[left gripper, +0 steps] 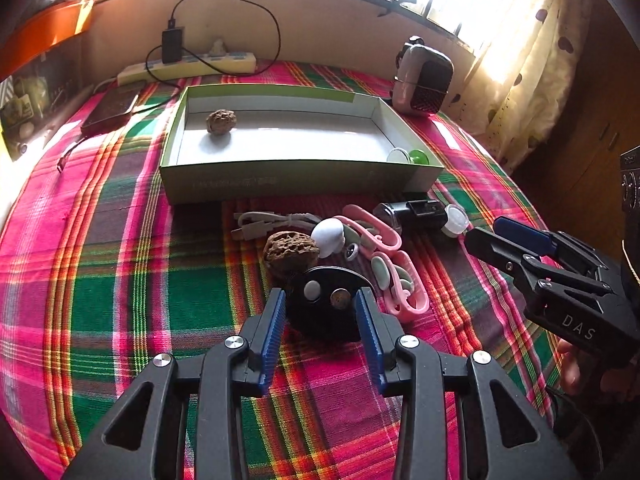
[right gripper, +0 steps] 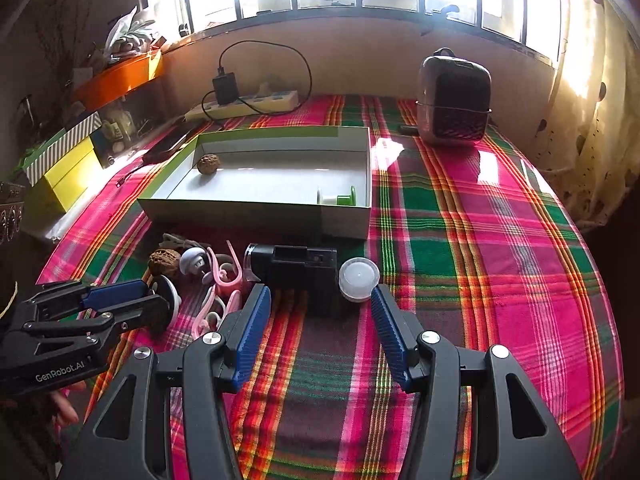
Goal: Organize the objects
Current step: 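Move the left gripper to the black round puck and grasp it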
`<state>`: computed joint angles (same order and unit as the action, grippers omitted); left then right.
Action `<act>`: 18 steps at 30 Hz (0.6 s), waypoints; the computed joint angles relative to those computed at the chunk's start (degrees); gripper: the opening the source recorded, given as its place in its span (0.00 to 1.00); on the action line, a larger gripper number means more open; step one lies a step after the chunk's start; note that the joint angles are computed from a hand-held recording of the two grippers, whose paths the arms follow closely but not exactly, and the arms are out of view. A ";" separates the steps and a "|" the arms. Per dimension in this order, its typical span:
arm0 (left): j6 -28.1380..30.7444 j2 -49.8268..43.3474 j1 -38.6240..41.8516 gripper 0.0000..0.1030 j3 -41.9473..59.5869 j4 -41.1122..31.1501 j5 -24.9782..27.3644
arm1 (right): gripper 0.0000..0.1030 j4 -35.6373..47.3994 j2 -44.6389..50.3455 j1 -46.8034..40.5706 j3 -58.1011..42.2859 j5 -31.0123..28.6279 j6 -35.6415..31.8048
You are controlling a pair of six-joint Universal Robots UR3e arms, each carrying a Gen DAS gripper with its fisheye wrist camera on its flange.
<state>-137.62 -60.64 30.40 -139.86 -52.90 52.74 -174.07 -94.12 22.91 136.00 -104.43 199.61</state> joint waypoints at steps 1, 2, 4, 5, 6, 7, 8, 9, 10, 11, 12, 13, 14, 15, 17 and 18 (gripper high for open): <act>-0.40 -0.62 -0.36 0.34 0.01 0.70 0.23 | 0.52 -0.05 0.10 0.14 0.05 -0.04 0.00; -0.82 -1.20 -0.61 0.34 0.11 1.18 0.32 | 0.52 0.03 0.31 0.33 -0.06 -0.15 0.07; -1.69 -2.20 -1.44 0.34 0.06 2.88 0.88 | 0.52 -0.09 0.53 0.39 0.04 -0.03 0.06; -1.92 -2.50 -1.68 0.34 -0.02 3.51 1.08 | 0.52 0.00 0.66 0.39 -0.06 0.01 0.12; -1.95 -2.84 -1.85 0.34 0.06 3.75 1.10 | 0.52 -0.02 0.79 0.46 -0.09 -0.01 0.16; -2.16 -3.34 -2.13 0.34 0.19 4.02 1.17 | 0.52 -0.05 0.88 0.47 -0.10 0.01 0.15; -2.64 -3.76 -2.42 0.34 0.18 4.75 1.33 | 0.52 -0.01 0.94 0.47 -0.16 0.00 0.19; -3.06 -4.15 -2.76 0.34 0.22 5.48 1.56 | 0.52 0.01 1.01 0.46 -0.23 -0.01 0.21; -3.44 -4.46 -3.00 0.34 0.26 6.05 1.71 | 0.52 0.04 1.04 0.43 -0.25 0.02 0.17; -3.81 -4.70 -3.07 0.34 0.33 6.30 1.72 | 0.52 0.10 1.15 0.45 -0.31 -0.02 0.19; -3.99 -5.01 -3.07 0.34 0.48 6.41 1.63 | 0.52 0.19 1.28 0.51 -0.41 -0.09 0.21; -4.14 -5.27 -3.05 0.34 0.60 6.47 1.52 | 0.52 0.19 1.41 0.51 -0.45 -0.07 0.15; -4.27 -5.42 -2.92 0.34 0.71 6.35 1.36 | 0.52 0.31 1.62 0.60 -0.60 -0.08 0.18; -4.42 -5.63 -2.90 0.34 0.86 6.28 1.24 | 0.52 0.47 1.87 0.73 -0.82 -0.07 0.22; -4.46 -5.71 -2.82 0.34 0.87 6.35 1.22 | 0.52 0.53 2.36 1.15 -1.17 0.16 0.13; -4.52 -5.51 -2.65 0.34 0.76 6.24 1.16 | 0.52 0.65 2.69 1.46 -1.47 0.33 -0.03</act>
